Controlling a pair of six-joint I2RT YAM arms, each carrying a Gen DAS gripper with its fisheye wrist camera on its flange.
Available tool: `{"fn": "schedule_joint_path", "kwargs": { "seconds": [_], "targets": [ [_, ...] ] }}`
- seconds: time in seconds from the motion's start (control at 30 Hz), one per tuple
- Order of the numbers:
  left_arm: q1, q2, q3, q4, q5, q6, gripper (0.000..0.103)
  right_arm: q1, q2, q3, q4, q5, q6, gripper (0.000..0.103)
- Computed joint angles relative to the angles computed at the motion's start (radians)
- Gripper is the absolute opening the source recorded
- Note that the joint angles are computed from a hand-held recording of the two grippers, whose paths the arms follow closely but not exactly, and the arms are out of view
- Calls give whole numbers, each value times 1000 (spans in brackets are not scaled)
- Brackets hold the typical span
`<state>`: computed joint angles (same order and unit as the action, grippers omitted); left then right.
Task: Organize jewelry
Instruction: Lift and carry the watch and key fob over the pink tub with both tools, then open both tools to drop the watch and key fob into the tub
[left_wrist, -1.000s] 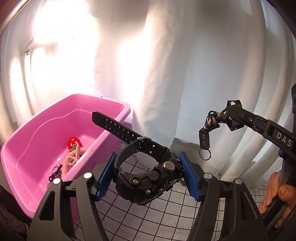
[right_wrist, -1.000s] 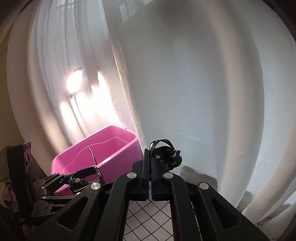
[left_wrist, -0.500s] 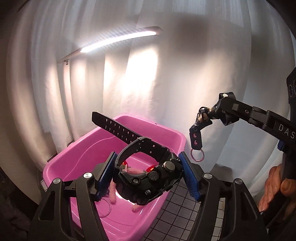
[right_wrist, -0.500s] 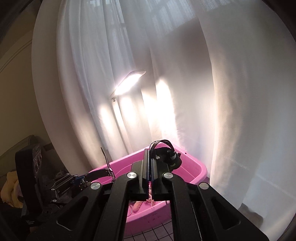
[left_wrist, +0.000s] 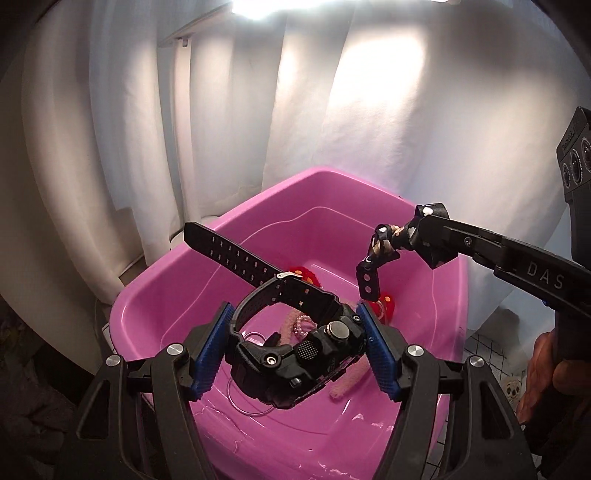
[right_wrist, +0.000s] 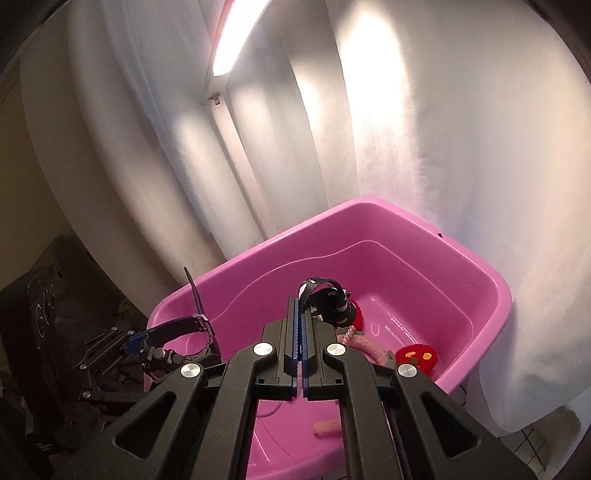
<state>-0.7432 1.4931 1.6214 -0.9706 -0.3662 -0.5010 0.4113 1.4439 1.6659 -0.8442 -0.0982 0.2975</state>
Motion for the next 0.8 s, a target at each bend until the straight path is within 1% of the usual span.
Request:
{"fn": "schedule_joint_path", "kwargs": {
  "seconds": [0.13,0.23,0.47,0.57,0.6,0.63,0.7,0.73,0.77,0.8],
  "targets": [
    [29,49,18,-36,66,4,66,-4,109,77,-80,9,4,2],
    [32,82,37,-56,90,13,66,-11,162,117,-134,10,2,2],
    [60,100,46,-74,128,10,66,-23,212,144,-175,16,9,2],
    [75,122,73,-104,145,10,66,-22,206,129,-177,20,16,2],
    [73,129,84,-116,150,1,67,-23,207,130,-181,19,18,4],
    [74,133,89,-124,157,-4,67,-24,211,137,-188,21,18,7],
    [77,142,104,-139,164,-10,68,-24,215,142,-194,17,15,32],
    [73,140,102,-139,157,-12,68,-23,213,144,-191,10,4,36],
    [69,135,101,-138,147,-11,70,-17,212,150,-196,21,0,46],
    [64,132,104,-141,137,-11,73,-10,214,158,-200,35,-3,52]
  ]
}}
